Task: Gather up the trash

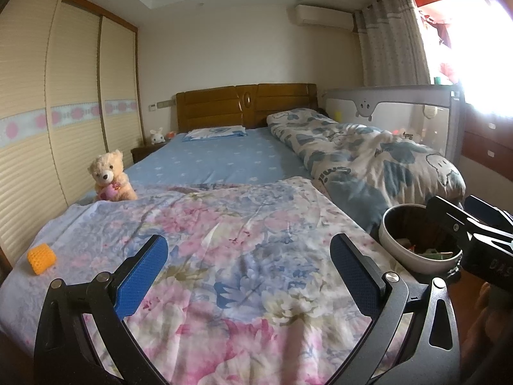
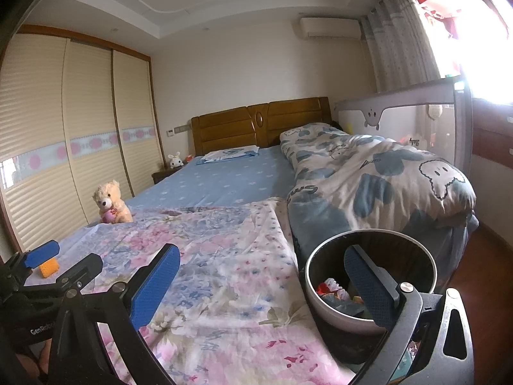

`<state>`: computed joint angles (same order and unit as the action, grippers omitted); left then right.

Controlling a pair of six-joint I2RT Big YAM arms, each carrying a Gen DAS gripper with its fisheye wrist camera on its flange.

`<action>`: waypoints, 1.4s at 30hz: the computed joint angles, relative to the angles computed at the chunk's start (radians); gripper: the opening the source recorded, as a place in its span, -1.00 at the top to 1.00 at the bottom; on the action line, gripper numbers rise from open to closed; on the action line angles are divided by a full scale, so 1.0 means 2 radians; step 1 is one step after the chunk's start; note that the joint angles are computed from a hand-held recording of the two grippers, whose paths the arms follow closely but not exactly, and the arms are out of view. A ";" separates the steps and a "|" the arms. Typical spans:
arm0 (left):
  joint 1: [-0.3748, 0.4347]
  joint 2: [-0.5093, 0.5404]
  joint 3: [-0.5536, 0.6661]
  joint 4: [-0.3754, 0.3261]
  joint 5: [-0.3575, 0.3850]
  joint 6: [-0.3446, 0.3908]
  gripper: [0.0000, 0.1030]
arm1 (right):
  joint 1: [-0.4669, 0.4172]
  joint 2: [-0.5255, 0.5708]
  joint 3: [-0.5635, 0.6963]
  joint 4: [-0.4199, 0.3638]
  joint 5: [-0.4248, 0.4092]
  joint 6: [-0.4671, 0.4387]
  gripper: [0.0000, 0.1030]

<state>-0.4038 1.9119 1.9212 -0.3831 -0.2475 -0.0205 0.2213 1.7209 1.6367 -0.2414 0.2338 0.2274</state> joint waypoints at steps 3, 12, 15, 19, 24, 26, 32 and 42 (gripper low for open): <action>0.000 0.000 0.002 -0.005 0.003 0.000 -1.00 | 0.000 0.000 0.000 -0.001 -0.001 0.001 -1.00; 0.001 -0.001 0.001 -0.004 0.004 -0.001 -1.00 | 0.001 0.000 0.001 -0.004 0.002 0.001 -1.00; 0.001 -0.002 0.000 -0.003 0.005 -0.003 -1.00 | 0.001 0.000 0.001 -0.004 0.001 0.000 -1.00; 0.001 -0.002 0.001 -0.006 0.006 -0.003 -1.00 | 0.002 0.000 0.001 -0.004 0.002 0.001 -1.00; 0.001 -0.002 0.001 -0.006 0.006 -0.002 -1.00 | 0.002 0.000 0.001 -0.004 0.002 0.001 -1.00; 0.001 -0.003 0.000 -0.004 0.007 -0.002 -1.00 | 0.002 0.000 0.001 -0.004 0.002 0.001 -1.00; 0.001 -0.003 -0.001 -0.006 0.006 -0.002 -1.00 | 0.002 0.000 0.001 -0.004 0.002 0.001 -1.00; 0.001 -0.003 -0.001 -0.006 0.007 -0.001 -1.00 | 0.002 0.000 0.001 -0.005 0.003 0.002 -1.00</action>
<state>-0.4014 1.9056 1.9197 -0.3954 -0.2336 -0.0230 0.2257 1.7210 1.6394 -0.2507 0.2392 0.2319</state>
